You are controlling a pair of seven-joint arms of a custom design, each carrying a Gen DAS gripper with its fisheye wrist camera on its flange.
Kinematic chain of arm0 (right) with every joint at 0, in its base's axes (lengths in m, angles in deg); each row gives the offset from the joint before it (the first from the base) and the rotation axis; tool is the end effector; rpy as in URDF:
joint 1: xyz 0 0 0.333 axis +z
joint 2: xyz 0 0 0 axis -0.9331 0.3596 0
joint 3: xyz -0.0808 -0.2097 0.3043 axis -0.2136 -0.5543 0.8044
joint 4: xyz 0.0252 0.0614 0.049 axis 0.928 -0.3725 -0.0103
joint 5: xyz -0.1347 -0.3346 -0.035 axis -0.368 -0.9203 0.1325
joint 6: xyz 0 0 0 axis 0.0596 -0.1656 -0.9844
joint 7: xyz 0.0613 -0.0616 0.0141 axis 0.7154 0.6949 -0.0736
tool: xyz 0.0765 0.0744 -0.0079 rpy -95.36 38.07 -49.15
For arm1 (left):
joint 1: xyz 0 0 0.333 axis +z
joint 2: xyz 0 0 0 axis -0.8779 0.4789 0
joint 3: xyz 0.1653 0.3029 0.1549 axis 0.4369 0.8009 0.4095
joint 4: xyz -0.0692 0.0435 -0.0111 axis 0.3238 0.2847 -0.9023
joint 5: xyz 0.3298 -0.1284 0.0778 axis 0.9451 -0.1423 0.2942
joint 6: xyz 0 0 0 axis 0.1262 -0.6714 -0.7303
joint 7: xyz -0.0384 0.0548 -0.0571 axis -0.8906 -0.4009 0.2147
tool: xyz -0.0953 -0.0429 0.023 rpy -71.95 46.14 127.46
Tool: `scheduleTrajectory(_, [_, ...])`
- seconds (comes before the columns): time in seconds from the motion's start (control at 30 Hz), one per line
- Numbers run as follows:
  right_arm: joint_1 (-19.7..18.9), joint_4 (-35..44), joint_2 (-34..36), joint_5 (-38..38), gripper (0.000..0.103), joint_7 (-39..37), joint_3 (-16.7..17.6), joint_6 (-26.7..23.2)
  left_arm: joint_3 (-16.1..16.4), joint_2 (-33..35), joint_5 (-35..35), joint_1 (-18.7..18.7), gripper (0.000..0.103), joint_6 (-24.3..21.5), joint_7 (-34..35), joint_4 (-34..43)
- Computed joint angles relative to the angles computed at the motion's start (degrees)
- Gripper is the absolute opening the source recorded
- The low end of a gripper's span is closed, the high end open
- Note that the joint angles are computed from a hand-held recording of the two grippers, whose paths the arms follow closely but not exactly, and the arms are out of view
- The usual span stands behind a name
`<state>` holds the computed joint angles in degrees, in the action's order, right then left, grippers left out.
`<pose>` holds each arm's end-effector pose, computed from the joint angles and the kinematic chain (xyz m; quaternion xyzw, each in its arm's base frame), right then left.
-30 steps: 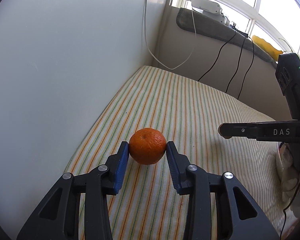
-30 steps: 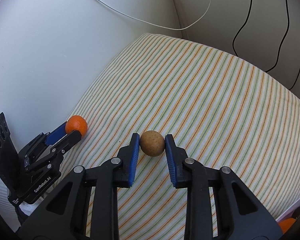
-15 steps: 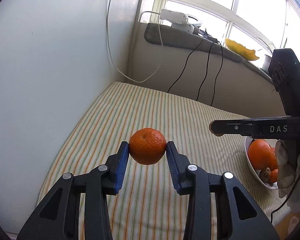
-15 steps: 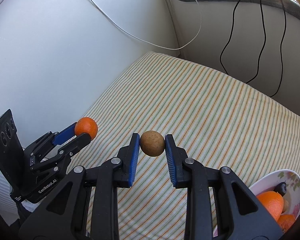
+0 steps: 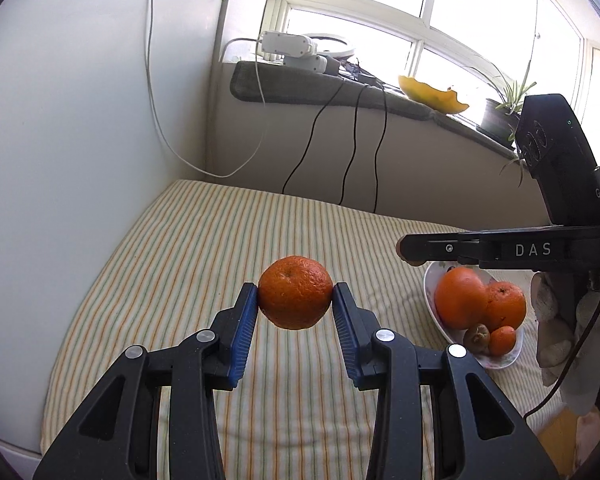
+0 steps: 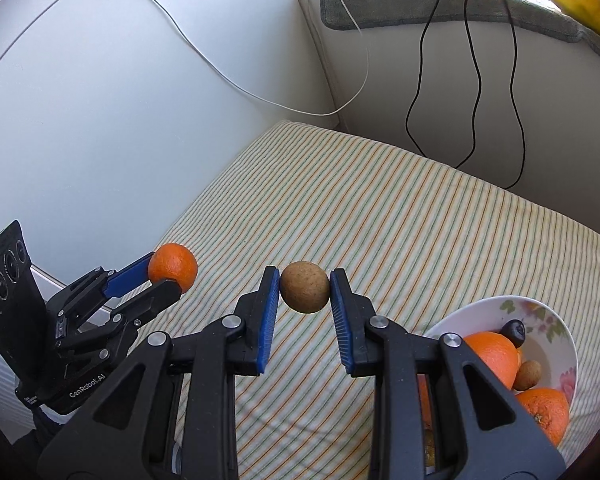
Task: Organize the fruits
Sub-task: 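Lift the tangerine and kiwi with both tools and carry them over the plate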
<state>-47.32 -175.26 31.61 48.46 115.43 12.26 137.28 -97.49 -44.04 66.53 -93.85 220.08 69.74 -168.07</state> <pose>0.4183 0.3072 0.5441 -0.5978 0.7201 -0.1419 0.3225 0.4747 -0.5005 0.5321 -0.3996 0.8026 -0.4328 0.0938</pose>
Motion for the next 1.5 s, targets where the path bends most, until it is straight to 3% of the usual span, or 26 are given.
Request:
scheduleTrajectory(0.47, [-5.17,-8.77,-9.62,-1.52,0.027,4.25,3.24,-0.29,-5.26,1.61,-2.61,0.18,0.037,-0.92,5.06,1.88])
scheduleTrajectory(0.9, [-10.36,-18.43,-18.85,4.25,0.027,1.33,5.25,0.94,-8.49,4.9,-5.26,-2.39,0.037,-4.5,9.85,6.32])
scheduleTrajectory(1.5, [-14.47,-24.86,-22.55,13.32,0.027,-6.24,6.2,4.72,-8.58,9.03,-6.04,-8.14,0.037,-10.68,14.09,13.26])
